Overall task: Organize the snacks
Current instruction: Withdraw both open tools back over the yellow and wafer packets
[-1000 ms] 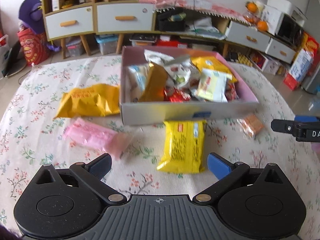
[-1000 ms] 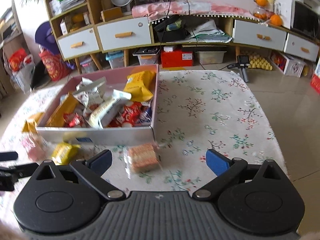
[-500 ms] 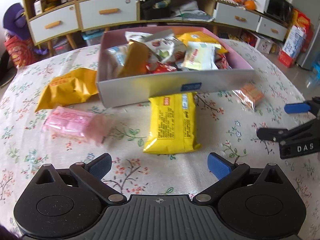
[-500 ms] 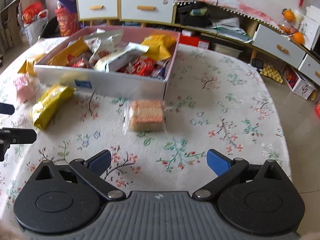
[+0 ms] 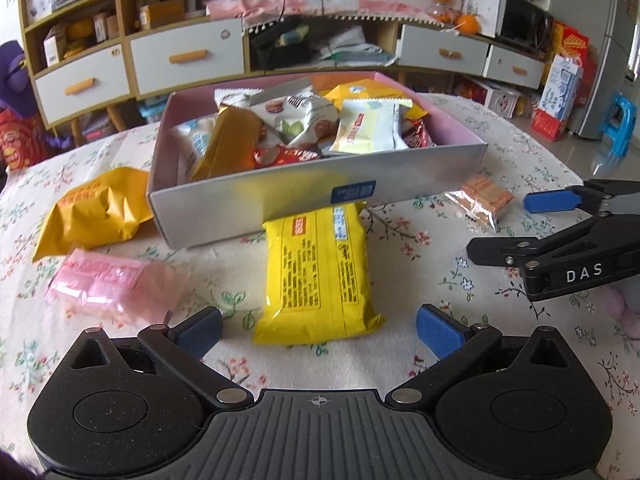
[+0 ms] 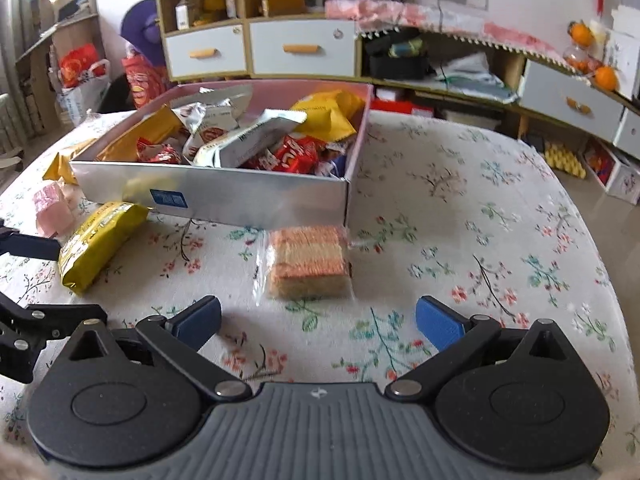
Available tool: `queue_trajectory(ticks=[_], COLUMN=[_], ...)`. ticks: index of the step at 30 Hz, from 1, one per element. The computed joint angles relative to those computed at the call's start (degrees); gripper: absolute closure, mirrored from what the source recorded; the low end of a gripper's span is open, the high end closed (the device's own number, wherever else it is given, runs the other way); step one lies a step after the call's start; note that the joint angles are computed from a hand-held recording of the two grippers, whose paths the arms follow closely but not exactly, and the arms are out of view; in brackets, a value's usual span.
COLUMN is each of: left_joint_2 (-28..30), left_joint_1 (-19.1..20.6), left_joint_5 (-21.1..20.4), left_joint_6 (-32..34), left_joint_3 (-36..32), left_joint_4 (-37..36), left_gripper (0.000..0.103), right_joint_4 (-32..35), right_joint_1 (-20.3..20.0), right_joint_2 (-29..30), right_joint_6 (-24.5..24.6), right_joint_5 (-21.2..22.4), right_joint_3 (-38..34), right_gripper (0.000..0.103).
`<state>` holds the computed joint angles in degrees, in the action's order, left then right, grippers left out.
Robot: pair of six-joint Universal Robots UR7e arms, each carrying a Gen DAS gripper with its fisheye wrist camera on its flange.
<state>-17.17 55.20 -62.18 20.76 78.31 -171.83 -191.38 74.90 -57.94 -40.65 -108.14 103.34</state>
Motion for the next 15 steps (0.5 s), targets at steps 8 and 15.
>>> queue_trajectory(ticks=[8,15], left_joint_2=[1.52,2.18], left_joint_1=[0.23,0.22], left_joint_5=[-1.40,-1.53], left_joint_6=[0.75,0.28], left_joint_3=[-2.64,-3.38], left_joint_4=[0.67,-0.89], left_gripper=[0.002,0.016], right_joint_4=[0.53,-0.82], right_joint_1=[-0.08,-0.34], right_joint_2=[0.81,1.14], right_joint_6=[-0.82,-1.64], right_joint_5=[1.34,2.68], right_joint_3=[-1.55,-1.68], right_gripper=[0.000,0.011])
